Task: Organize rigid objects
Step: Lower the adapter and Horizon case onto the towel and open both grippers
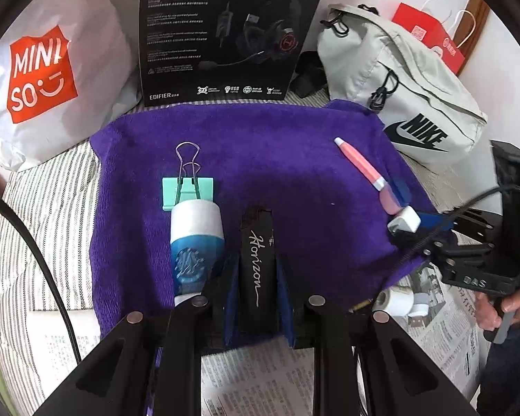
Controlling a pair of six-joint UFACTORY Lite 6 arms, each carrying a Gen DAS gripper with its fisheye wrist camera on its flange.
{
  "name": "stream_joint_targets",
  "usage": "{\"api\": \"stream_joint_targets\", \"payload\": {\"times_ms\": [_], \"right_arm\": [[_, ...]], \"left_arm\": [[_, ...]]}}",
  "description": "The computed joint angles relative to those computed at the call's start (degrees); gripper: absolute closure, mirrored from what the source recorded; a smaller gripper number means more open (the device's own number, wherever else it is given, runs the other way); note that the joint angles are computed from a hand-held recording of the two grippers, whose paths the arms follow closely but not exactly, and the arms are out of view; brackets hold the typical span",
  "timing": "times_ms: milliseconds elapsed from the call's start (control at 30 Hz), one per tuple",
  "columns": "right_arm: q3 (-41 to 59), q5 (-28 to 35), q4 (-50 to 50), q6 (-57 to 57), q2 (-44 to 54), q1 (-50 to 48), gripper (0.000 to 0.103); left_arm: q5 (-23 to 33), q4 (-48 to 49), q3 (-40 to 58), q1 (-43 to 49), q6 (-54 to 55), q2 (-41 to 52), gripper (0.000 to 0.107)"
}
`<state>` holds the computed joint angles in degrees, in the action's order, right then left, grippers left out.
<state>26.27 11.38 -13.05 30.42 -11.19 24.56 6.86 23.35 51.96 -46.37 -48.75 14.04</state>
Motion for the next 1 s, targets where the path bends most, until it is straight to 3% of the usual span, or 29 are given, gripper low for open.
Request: {"api": "stream_joint_targets", "payload": {"times_ms": [167,333,767,1000], "right_arm": [[-1.6,1.9,-5.1,5.3,-3.9,1.3,0.052],[-3.5,3.8,-14.9,15.8,-7.7,3.5,0.05],[-9.4,7.7,-16.8,19.1,-19.4,5.2,0.05],[-11.8,15.0,-20.4,27.1,-27.5,11.7,0.05]], "left_arm": [[0.4,-7.2,4.1,1.0,8.0,4.1,0.086],[3.4,-1.9,10.0,1.0,3.2,9.7,0.086],[6.8,7.4,13.5,-0.4,-4.4,13.5,0.086],[6.6,7.0,12.1,-1.5,-4.9,12.4,0.069]]}}
